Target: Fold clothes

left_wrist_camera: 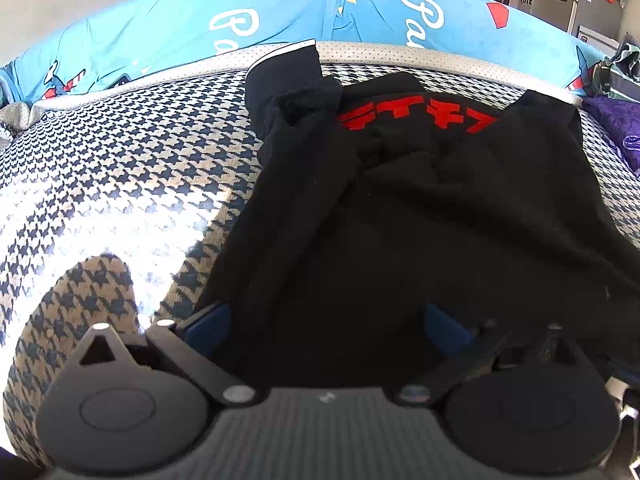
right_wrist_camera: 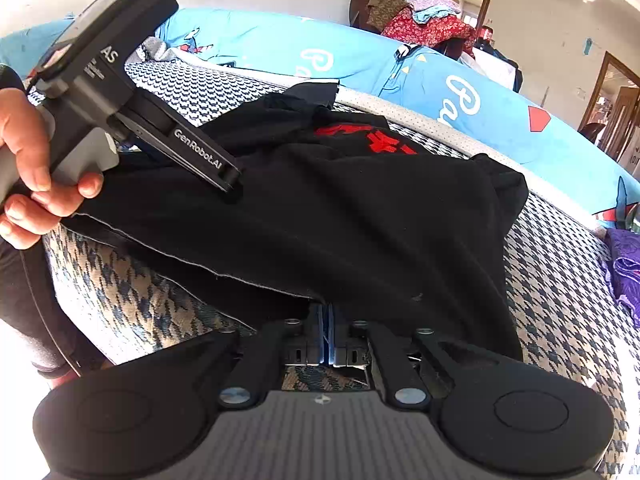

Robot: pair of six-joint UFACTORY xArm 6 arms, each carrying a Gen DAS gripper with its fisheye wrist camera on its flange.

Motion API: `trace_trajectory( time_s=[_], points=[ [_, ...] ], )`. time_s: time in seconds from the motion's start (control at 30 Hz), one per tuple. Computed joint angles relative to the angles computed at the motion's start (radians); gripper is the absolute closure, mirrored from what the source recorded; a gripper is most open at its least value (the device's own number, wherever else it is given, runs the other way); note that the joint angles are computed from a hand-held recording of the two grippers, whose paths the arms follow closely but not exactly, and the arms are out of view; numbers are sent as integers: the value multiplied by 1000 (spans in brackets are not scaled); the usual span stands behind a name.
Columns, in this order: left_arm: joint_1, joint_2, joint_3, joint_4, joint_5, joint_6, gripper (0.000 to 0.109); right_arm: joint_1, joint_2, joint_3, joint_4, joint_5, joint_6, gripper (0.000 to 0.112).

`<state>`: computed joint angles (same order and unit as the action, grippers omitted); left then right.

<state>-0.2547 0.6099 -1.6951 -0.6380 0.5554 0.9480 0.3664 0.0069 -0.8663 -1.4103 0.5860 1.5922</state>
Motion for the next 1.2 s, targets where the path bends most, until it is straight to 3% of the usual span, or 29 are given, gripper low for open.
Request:
trace_trajectory(
  time_s=[0.4, 0.6, 0.8, 1.2],
  points=[
    [29, -37, 55, 121, -44, -159, 6, 25, -13, 21, 136, -113, -216, 110],
    [35, -46, 64, 127, -51, -197, 6, -29, -62, 46, 56, -190, -28, 109],
    [27, -61, 69, -22, -57, -83, 6, -94, -99, 59, 61, -233, 2, 104],
    [-20, -25, -6, -92, 0, 22, 6, -288, -77, 21, 219, -366, -162, 86]
  ],
)
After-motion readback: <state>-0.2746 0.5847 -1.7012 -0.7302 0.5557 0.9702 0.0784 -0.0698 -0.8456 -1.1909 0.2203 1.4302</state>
